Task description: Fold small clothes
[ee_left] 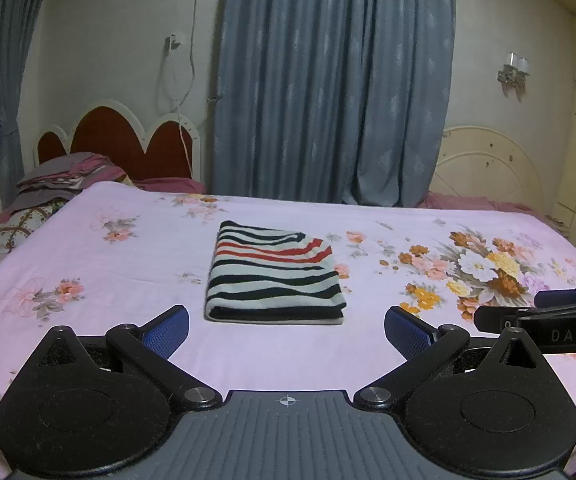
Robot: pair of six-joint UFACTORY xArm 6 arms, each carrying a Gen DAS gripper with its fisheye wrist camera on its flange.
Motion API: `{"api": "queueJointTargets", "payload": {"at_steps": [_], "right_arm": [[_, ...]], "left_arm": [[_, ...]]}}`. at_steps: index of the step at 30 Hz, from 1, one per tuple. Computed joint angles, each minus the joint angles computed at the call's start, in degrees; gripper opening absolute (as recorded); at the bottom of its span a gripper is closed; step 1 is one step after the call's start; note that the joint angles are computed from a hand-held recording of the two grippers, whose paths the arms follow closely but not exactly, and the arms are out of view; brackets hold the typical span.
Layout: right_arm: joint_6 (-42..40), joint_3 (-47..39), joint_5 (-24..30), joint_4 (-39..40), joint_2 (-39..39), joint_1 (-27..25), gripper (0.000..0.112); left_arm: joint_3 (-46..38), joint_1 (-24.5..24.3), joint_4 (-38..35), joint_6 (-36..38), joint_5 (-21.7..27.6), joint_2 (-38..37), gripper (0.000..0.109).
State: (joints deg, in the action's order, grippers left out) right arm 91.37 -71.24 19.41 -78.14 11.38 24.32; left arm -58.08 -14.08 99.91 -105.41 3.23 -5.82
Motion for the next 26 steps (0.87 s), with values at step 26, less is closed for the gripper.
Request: {"api": "queueJointTargets", "payload": {"at_steps": [26], "right_arm": [[-0.5, 0.0, -1.2, -0.3, 0.1, -0.6, 0.096]], "left_arm": [[-1.5, -0.6, 5.4, -4.9, 0.4, 0.8, 0.102]]}}
